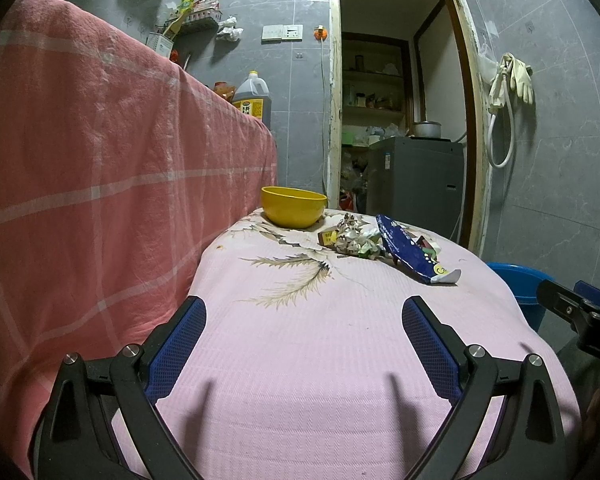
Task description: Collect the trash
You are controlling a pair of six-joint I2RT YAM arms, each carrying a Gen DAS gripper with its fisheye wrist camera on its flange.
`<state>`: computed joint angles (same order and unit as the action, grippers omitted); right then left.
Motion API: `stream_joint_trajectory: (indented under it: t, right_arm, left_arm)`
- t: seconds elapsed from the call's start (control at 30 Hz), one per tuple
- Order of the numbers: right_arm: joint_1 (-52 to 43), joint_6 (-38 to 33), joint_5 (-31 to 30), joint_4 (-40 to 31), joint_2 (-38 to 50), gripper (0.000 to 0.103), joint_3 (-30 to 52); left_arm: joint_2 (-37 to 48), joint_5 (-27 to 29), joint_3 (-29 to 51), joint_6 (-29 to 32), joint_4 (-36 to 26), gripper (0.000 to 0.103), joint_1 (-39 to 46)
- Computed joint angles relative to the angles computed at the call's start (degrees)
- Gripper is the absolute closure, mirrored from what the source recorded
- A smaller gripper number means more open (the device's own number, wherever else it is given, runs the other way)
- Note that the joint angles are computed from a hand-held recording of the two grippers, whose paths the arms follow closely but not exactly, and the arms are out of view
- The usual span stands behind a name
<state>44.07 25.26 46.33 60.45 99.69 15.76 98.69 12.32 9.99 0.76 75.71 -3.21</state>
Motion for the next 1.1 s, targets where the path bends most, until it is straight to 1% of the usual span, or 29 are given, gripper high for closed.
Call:
stream_joint_trajectory:
  t: [0.2, 0.33, 0.43, 0.53, 0.57, 0.6, 0.67, 0.7, 0.77, 0.87, 1.0, 1.07, 1.1]
  right_arm:
    - [-0.1, 0.0, -0.1, -0.2, -0.2, 0.0, 0.0]
    - [-0.3, 0.1, -0.3, -0.3, 0.0, 0.0, 0.1]
    - [0.0, 0.8, 0.8, -0.4, -0.4, 0.0, -0.1]
    - [-0.3, 1.3, 0.0, -1.1, -1.7, 0.0, 0.0]
    - [-1.3, 0.5, -0.8, 2.1, -0.6, 0.0, -1.6]
    - [-1.7, -0.2, -1.1, 1.2, -2.3, 0.0, -1.8]
    - [-2.7, -3.0, -2.0, 2.2, -4.4, 0.0, -2.2]
    - [-4.0, -4.6, -3.1, 1.0, -7.5, 0.0, -2.6]
    - [-5.6, -8.8, -4.1, 2.6, -9.4, 0.0, -2.4]
    - [-9.9, -13.8, -8.0, 1.6, -12.0, 0.0, -0.2]
    - [-15.5, -18.6, -13.5, 3.2, -11.1, 0.0, 3.6]
    - [-18.3, -20.3, -16.2, 3.6, -10.2, 0.0, 5.9]
    - [-19.3, -21.3, -17.2, 4.7, -9.1, 0.0, 7.0]
  left_arm:
    - [-0.4, 0.0, 0.2, -0.2, -0.9, 0.007, -0.1]
    - [0.1, -2.1, 0.3, -0.1, 0.0, 0.007, -1.2]
    - [-2.0, -2.6, 1.3, -0.4, -3.0, 0.007, -1.4]
    - [-4.8, -2.5, 3.2, -0.6, -7.1, 0.007, -1.6]
    - [-5.8, -2.4, 4.3, -0.5, -9.2, 0.007, -1.6]
    - [-7.1, -2.6, 5.4, -0.3, -11.3, 0.007, -1.9]
    - [-8.3, -2.8, 7.4, -0.2, -14.4, 0.007, -2.3]
    - [-8.9, -3.0, 8.5, -0.4, -15.7, 0.007, -2.5]
    - [-9.6, -3.8, 10.7, -0.7, -18.0, 0.007, -3.2]
    - [-9.3, -4.4, 14.5, -1.2, -20.7, 0.007, -4.0]
    - [-6.5, -5.2, 19.5, -0.7, -20.9, 0.007, -4.7]
    - [-5.2, -5.9, 22.4, 0.2, -22.7, 0.007, -5.5]
    - [-4.1, -6.1, 24.7, 1.0, -24.7, 0.007, -5.8]
